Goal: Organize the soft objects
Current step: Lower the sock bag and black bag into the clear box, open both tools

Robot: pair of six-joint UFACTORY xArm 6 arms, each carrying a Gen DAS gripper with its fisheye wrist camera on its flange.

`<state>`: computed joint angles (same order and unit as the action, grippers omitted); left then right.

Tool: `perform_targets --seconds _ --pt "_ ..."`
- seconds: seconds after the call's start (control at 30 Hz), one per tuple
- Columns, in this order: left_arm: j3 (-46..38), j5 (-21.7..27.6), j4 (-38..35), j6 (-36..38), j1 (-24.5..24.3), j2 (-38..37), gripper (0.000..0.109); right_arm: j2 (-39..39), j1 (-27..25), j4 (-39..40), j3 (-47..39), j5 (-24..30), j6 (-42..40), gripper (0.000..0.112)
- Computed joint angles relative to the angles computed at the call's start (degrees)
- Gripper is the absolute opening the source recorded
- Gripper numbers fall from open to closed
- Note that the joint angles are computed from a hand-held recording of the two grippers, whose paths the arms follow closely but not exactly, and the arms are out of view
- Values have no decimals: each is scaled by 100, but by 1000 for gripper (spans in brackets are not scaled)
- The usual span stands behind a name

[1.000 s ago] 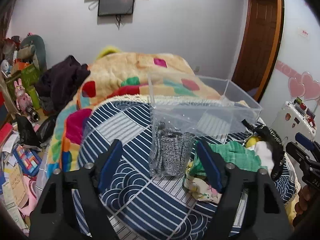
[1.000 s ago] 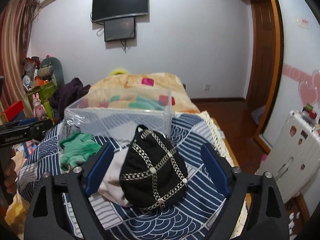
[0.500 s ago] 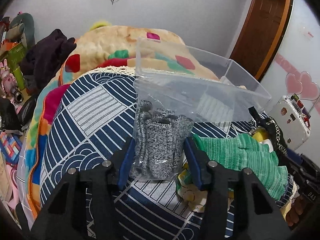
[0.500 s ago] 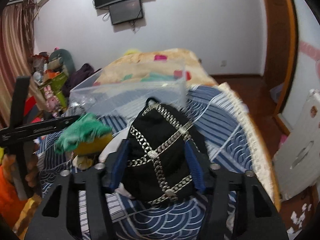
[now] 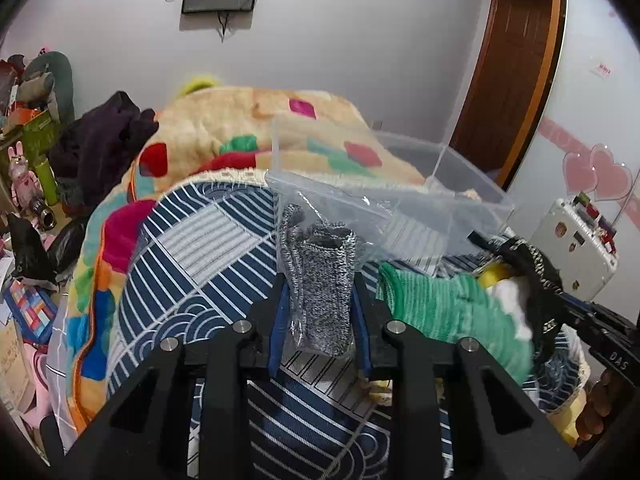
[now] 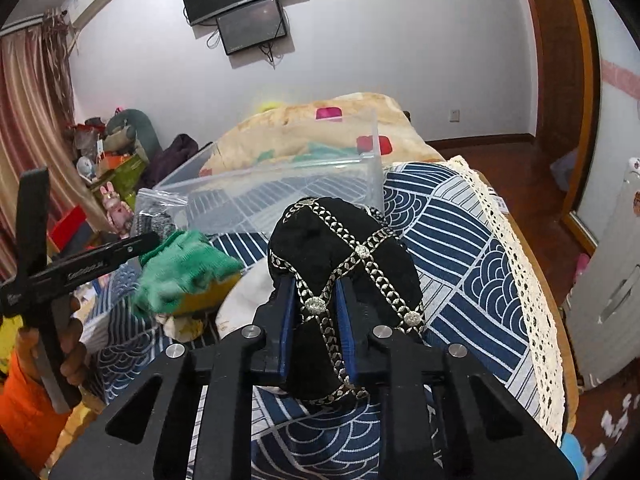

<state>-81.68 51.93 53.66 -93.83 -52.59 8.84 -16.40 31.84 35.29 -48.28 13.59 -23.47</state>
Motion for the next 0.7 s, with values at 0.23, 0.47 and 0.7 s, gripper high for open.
perform_targets --seconds 0.23,0.47,0.7 --pt "-210 327 454 -161 -142 -167 29 -158 76 409 -77 -193 -478 13" --pt "-514 493 478 -6 -89 -75 29 50 114 321 -430 -464 -613 13" --pt "-919 343 252 235 210 183 29 775 235 230 -1383 -528 -761 13"
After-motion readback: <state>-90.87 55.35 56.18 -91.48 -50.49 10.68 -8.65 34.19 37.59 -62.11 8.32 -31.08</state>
